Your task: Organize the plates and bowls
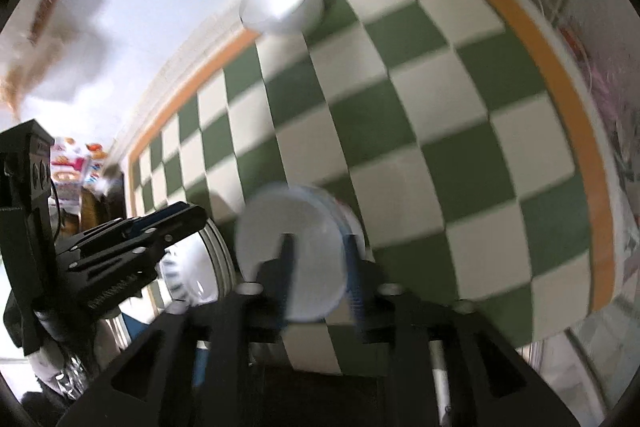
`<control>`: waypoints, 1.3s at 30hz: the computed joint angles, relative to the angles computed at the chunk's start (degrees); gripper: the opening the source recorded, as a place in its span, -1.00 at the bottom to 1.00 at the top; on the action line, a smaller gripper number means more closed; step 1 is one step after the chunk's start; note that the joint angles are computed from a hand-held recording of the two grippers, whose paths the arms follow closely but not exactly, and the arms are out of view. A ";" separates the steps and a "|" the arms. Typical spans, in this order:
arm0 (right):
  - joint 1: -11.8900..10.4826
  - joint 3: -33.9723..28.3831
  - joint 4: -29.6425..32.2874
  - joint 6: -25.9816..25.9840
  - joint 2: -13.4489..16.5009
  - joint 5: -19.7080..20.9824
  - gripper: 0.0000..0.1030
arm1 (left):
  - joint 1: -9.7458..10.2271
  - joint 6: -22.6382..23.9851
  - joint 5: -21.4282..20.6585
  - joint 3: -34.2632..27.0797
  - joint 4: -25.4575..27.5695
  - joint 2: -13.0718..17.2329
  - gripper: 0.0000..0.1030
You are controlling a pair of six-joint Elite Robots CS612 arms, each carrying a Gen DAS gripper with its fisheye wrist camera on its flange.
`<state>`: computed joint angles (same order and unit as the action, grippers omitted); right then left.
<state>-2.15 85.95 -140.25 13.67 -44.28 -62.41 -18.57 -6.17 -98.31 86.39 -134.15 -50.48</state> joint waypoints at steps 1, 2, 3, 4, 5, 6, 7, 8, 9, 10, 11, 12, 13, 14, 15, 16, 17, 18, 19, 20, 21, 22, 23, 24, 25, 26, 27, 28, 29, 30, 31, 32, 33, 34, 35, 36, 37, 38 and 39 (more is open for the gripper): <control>-0.22 -1.18 -0.42 0.09 0.57 0.46 -0.13 | 0.29 -0.81 -0.36 -1.33 0.21 0.65 -0.43; -0.34 -2.50 -0.35 0.11 1.20 0.74 -0.12 | 0.59 -1.76 -0.67 -3.17 0.83 1.61 -0.41; -0.48 -4.21 -0.06 0.21 2.09 0.77 -0.12 | 0.78 -2.75 -0.87 -5.48 1.68 2.95 -0.41; -0.56 -6.11 0.21 0.74 3.09 0.51 -0.12 | 1.06 -3.70 -0.94 -7.83 2.63 4.33 -0.41; -0.63 -7.90 0.33 1.07 4.08 0.41 -0.12 | 1.22 -4.39 -0.85 -9.59 3.25 5.40 -0.41; -0.71 -9.61 0.09 1.37 5.09 0.43 -0.12 | 1.43 -5.07 -0.67 -12.01 4.05 6.94 -0.41; -0.73 -11.92 0.11 1.83 6.43 0.04 -0.12 | 1.61 -5.73 -0.24 -14.44 4.92 8.45 -0.41; -0.66 -14.11 0.52 2.10 7.65 -0.44 -0.12 | 1.80 -5.98 0.14 -16.99 6.04 10.05 -0.41; -0.60 -16.42 0.77 2.26 9.00 -0.78 -0.12 | 1.96 -6.07 0.25 -18.90 7.07 11.22 -0.41; -0.54 -18.96 1.31 2.55 10.49 -1.18 -0.12 | 2.12 -6.33 0.26 -21.01 8.14 12.54 -0.41; -0.54 -21.27 2.21 2.61 11.80 -1.34 -0.12 | 2.30 -6.48 -0.09 -23.38 9.46 14.04 -0.41; -0.47 -24.13 3.43 2.56 13.49 -1.30 -0.12 | 2.47 -6.56 -0.33 -25.91 11.19 15.59 -0.41; -0.37 -26.88 4.62 2.67 15.15 -1.44 -0.12 | 2.57 -6.73 -0.45 -28.01 12.49 16.89 -0.41; -0.24 -29.52 5.95 2.69 16.69 -1.61 -0.12 | 2.70 -6.90 -0.74 -30.37 13.90 18.37 -0.41; -0.15 -32.29 7.66 2.46 18.31 -1.67 -0.12 | 2.74 -7.08 -0.73 -32.31 15.21 19.57 -0.41; -0.04 -35.13 9.52 2.36 19.96 -1.93 -0.12 | 2.76 -7.22 -0.64 -34.34 16.57 20.80 -0.41; 0.08 -37.71 11.39 2.11 21.42 -2.09 -0.12 | 2.78 -7.21 -0.61 -36.25 17.85 21.98 -0.41; 0.21 -40.48 13.65 1.66 22.98 -2.22 -0.12 | 2.80 -7.26 -0.54 -38.05 19.07 23.08 -0.41; 0.29 -43.12 15.62 1.46 24.54 -2.25 -0.12 | 2.80 -7.11 -0.59 -39.74 20.30 24.15 -0.41; 0.31 -44.98 17.03 1.26 25.68 -2.19 -0.12 | 2.80 -6.81 -0.78 -40.98 21.28 24.95 -0.41; 0.42 -46.79 18.65 0.88 26.72 -2.36 -0.12 | 2.77 -6.65 -0.84 -42.51 22.48 25.96 -0.41; 0.48 -48.37 20.02 0.47 27.69 -2.55 -0.12 | 2.72 -6.53 -0.73 -43.64 23.37 26.78 -0.41; 0.58 -50.22 21.56 0.20 28.79 -2.88 -0.14 | 2.69 -6.45 -0.62 -44.20 23.52 27.36 -0.42; 0.66 -51.47 22.52 0.07 29.55 -3.08 -0.18 | 2.67 -6.38 -0.54 -44.40 23.32 27.66 -0.53; 0.69 -52.49 23.43 -0.31 30.21 -2.88 -0.24 | 2.62 -6.20 -0.47 -44.45 23.09 27.88 -0.63; 0.74 -53.49 24.42 -0.59 30.80 -2.86 -0.44 | 2.62 -5.97 -0.76 -44.49 23.09 28.03 -0.75; 0.83 -54.14 25.01 -0.63 31.21 -3.26 -0.66 | 2.61 -5.74 -0.94 -44.46 23.12 28.12 -0.80; 0.89 -54.29 25.00 -0.88 31.37 -3.27 -0.73 | 2.54 -5.63 -0.84 -44.18 22.81 28.10 -0.82; 0.95 -54.38 24.67 -0.95 31.46 -3.52 -0.75 | 2.52 -5.55 -0.87 -43.53 22.01 27.90 -0.86; 1.06 -54.48 24.44 -1.02 31.52 -4.03 -0.76 | 2.51 -5.49 -0.95 -43.17 21.62 27.76 -0.86; 1.18 -54.41 24.26 -1.27 31.44 -4.58 -0.76 | 2.48 -5.49 -0.82 -42.76 21.20 27.57 -0.86; 1.26 -54.26 24.06 -1.37 31.33 -4.95 -0.76 | 2.45 -5.38 -0.70 -42.43 21.02 27.38 -0.86; 1.33 -54.17 23.94 -1.48 31.26 -5.25 -0.77 | 2.45 -5.34 -0.71 -42.11 20.83 27.23 -0.86; 1.39 -54.18 24.03 -1.50 31.22 -5.39 -0.77 | 2.46 -5.44 -0.80 -41.98 20.80 27.14 -0.86; 1.42 -54.35 24.33 -1.54 31.26 -5.47 -0.77 | 2.46 -5.44 -0.83 -41.72 20.80 26.99 -0.86; 1.47 -54.51 24.42 -1.52 31.31 -5.55 -0.77 | 2.36 -5.42 -0.72 -41.08 20.42 26.64 -0.86; 1.49 -54.38 24.31 -1.63 31.19 -5.60 -0.77 | 2.32 -5.40 -0.55 -40.41 19.94 26.24 -0.86; 1.52 -54.16 24.23 -1.73 31.00 -5.64 -0.78 | 2.21 -5.36 -0.33 -39.85 19.56 25.91 -0.86; 1.54 -53.64 23.75 -1.64 30.68 -5.67 -0.78 | 2.11 -5.27 -0.06 -39.02 18.97 25.42 -0.86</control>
